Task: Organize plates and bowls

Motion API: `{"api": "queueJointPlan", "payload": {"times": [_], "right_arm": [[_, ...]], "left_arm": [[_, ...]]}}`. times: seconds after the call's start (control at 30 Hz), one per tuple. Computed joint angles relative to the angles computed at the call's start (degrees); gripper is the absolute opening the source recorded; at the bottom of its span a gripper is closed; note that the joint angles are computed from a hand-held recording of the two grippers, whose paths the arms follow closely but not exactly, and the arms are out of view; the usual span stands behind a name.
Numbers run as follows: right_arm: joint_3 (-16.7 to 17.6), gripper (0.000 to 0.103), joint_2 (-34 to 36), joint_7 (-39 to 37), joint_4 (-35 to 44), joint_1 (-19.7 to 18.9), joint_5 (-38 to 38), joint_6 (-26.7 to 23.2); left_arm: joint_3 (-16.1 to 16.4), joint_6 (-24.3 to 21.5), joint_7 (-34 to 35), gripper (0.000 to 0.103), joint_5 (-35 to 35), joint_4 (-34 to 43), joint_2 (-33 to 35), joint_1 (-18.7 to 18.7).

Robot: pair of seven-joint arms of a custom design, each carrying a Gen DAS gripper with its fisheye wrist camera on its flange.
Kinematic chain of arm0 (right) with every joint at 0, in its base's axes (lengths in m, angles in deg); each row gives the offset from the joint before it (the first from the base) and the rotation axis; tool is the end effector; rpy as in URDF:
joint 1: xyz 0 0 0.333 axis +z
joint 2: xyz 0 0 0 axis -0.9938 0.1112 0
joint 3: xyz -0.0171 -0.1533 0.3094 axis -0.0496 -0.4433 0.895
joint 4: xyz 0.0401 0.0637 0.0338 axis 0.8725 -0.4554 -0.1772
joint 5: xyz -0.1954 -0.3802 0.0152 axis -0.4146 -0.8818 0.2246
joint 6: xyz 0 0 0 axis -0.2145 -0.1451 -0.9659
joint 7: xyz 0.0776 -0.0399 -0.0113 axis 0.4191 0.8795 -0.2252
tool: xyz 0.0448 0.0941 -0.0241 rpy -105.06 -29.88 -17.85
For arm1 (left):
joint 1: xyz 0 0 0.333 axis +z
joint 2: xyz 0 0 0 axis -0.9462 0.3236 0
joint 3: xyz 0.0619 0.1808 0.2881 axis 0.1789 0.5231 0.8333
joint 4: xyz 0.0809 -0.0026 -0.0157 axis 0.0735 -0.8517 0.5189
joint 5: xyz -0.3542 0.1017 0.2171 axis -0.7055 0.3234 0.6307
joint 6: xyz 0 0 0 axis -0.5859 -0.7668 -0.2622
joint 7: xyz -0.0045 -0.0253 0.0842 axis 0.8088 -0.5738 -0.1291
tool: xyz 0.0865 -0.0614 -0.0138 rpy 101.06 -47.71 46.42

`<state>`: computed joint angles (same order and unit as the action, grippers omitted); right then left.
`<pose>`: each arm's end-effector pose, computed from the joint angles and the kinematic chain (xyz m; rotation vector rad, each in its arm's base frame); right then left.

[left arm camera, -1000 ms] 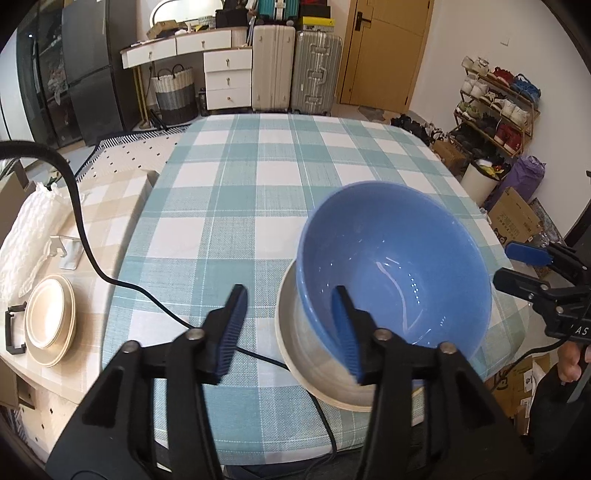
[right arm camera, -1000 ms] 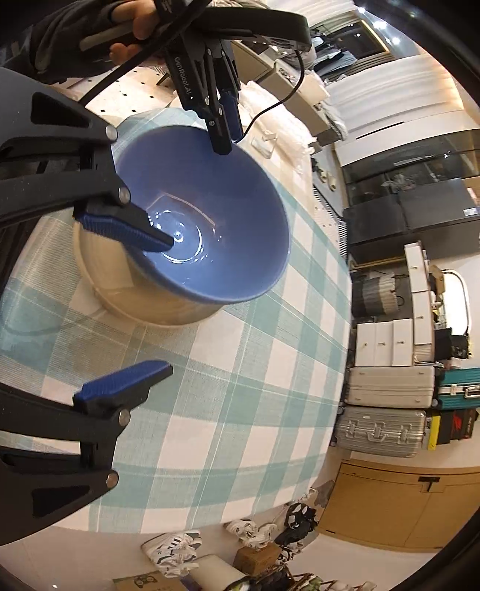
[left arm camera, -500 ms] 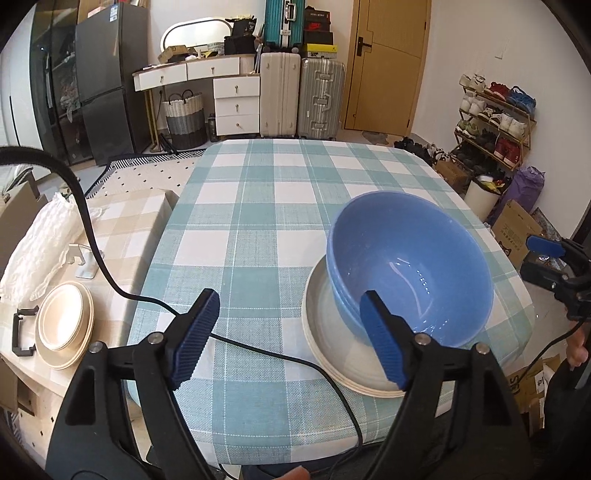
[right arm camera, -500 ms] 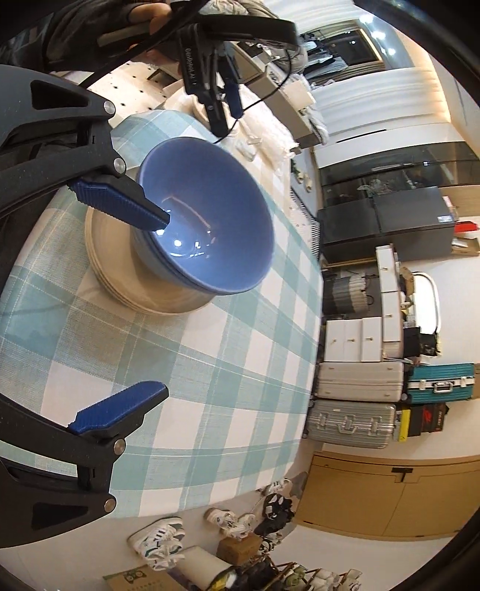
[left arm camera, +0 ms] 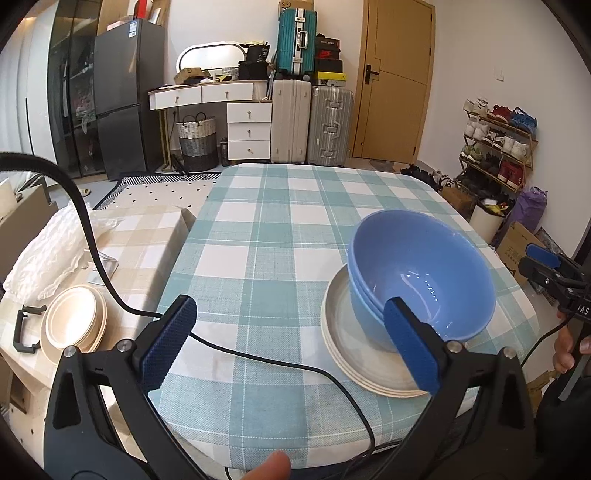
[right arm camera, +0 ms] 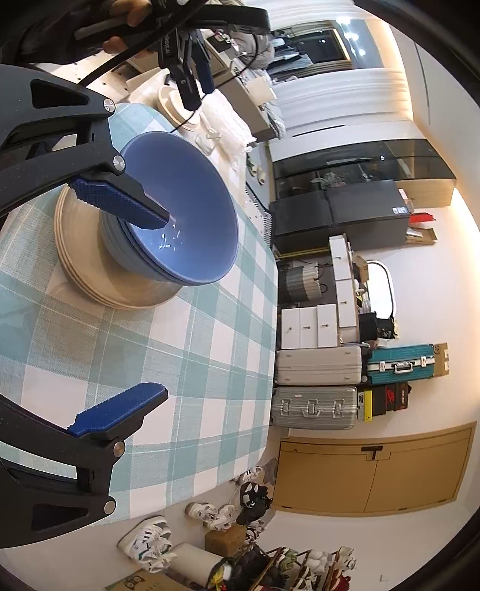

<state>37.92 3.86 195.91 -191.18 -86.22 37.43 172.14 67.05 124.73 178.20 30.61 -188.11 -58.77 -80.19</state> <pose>0.4617 0.1668 0.5501 -1.4687 1.6738 -0.8209 0.4823 -0.0832 0.6269 -1.4147 2.0094 -1.0765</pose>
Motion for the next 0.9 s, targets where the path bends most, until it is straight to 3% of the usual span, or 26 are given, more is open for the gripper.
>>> {"api": "queueJointPlan", "payload": {"times": [0.23,0.47,0.9], "right_arm": [[5.6,0.088,-1.2,11.8,-0.5,-7.0,-8.8,1.5],[8.5,0.092,-4.3,25.0,-2.1,-11.8,-17.0,3.0],[4.9,0.093,-3.3,30.8,-1.3,-3.9,-25.0,-3.9]], "left_arm": [[1.2,4.1,2.2,0.101,-2.7,-2.7,-0.8,-1.8],[1.7,9.8,3.3,0.101,-4.5,-4.6,-0.4,-3.8],[4.5,13.7,8.2,0.101,-9.2,-6.4,0.4,-9.3]]}}
